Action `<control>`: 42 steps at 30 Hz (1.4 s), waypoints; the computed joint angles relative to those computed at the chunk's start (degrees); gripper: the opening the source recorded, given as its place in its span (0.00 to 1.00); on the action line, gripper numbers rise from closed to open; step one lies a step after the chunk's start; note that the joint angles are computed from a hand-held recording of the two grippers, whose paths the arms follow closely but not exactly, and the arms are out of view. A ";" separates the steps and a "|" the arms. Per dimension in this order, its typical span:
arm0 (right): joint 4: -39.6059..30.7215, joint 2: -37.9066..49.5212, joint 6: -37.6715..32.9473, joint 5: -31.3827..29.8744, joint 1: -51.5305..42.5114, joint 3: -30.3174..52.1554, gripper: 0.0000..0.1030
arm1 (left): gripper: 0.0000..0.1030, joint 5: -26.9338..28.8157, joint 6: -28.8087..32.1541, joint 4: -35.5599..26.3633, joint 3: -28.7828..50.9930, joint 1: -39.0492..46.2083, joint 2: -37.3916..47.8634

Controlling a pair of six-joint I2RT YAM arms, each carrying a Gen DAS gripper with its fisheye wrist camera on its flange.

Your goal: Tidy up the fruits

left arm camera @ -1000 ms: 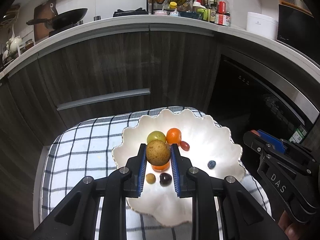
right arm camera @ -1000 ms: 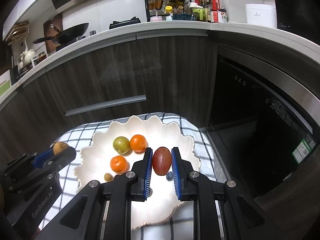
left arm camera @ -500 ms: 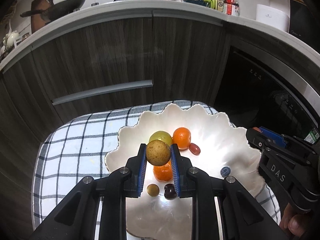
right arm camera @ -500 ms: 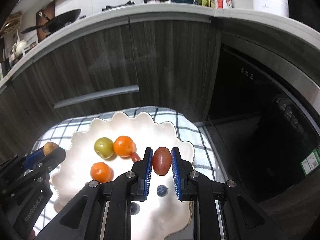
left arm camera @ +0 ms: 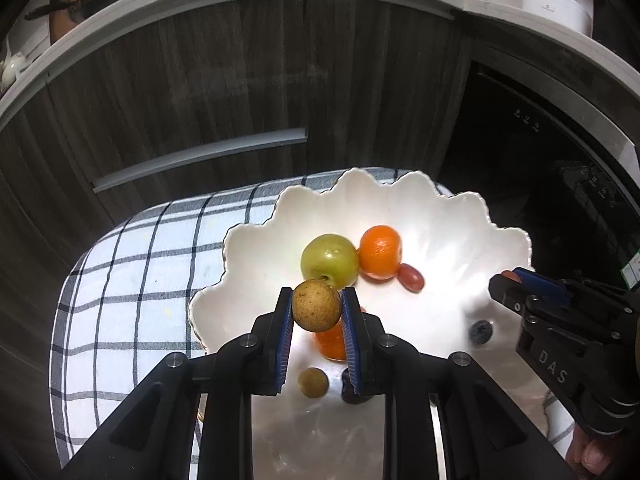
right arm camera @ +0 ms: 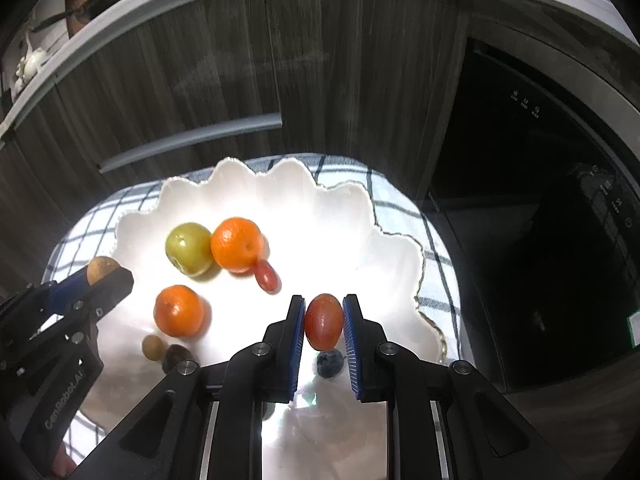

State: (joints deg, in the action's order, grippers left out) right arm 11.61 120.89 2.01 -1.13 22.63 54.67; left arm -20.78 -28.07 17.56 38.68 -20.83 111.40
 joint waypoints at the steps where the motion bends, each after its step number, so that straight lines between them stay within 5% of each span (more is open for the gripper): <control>1: -0.26 0.42 -0.17 0.12 0.08 0.38 0.20 | 0.23 0.13 0.06 -0.09 0.17 0.16 0.37; 5: -0.99 1.42 -0.74 0.46 0.45 1.39 0.20 | 0.26 0.67 -0.35 -0.09 0.15 0.39 0.92; 9: -0.93 0.94 -0.84 0.42 0.56 0.85 0.23 | 0.51 -0.85 -1.63 -0.12 -0.76 -0.38 0.17; 15: 1.61 -1.80 0.57 1.39 0.53 -2.37 0.61 | 0.59 -2.62 -2.97 -1.42 -2.68 -1.30 -2.83; 21: 1.97 -5.16 1.14 2.34 0.69 -5.48 0.68 | 0.75 -5.77 -5.74 -4.38 -5.57 -3.07 -8.20; 42: 3.55 -24.20 3.07 4.09 3.54 -21.14 0.70 | 0.79 -15.45 -19.43 -20.75 -14.85 -15.15 -29.13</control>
